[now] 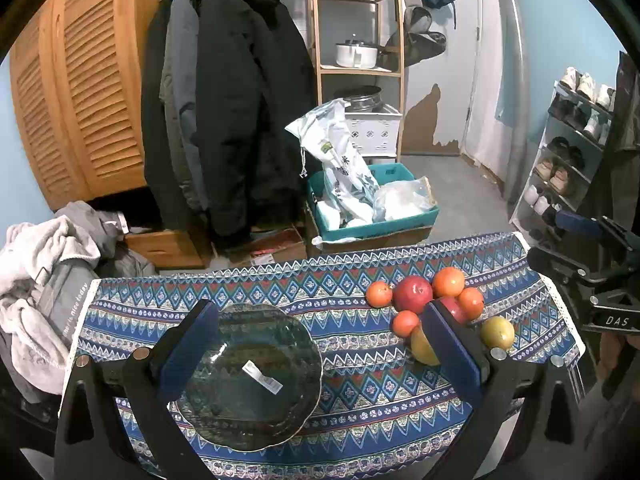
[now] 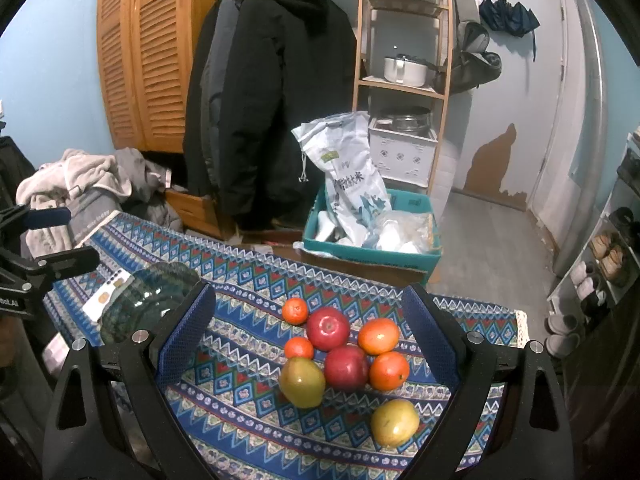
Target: Organize fruits
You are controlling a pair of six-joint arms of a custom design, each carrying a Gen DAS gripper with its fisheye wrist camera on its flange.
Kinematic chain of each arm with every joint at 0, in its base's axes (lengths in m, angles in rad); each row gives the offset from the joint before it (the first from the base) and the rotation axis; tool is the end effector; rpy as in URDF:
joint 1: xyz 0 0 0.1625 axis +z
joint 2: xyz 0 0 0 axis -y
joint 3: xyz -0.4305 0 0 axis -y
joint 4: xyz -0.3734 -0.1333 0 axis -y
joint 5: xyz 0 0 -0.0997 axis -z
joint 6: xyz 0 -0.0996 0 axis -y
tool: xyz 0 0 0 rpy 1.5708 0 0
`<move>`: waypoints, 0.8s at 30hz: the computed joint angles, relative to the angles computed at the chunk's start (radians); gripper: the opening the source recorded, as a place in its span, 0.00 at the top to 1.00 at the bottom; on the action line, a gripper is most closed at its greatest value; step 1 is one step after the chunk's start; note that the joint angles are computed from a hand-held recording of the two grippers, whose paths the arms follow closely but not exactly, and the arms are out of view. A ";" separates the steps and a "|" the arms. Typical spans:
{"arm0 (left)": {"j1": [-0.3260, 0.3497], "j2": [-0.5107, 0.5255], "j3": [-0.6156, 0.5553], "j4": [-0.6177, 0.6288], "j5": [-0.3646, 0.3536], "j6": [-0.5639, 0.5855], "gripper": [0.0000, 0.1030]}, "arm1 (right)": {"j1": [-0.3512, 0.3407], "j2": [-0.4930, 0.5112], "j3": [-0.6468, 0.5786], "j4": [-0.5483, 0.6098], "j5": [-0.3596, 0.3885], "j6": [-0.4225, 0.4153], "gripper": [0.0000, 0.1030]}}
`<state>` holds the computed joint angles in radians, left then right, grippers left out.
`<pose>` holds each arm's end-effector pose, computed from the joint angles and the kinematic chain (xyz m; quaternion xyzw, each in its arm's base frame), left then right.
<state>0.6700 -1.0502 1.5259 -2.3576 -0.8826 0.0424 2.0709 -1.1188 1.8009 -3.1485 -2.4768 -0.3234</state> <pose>-0.3988 -0.5667 0.3222 0.3760 0.8522 -0.2713 0.2424 0.3302 -0.4898 0.3538 0.1507 -0.8186 0.4226 0.3586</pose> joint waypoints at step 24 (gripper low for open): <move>0.000 0.002 -0.003 0.005 0.001 -0.003 0.00 | 0.000 -0.002 0.001 0.004 0.003 0.011 0.10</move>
<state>0.6696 -1.0486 1.5232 -2.3528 -0.8817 0.0395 2.0713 -1.1210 1.8019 -3.1445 -2.4741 -0.3123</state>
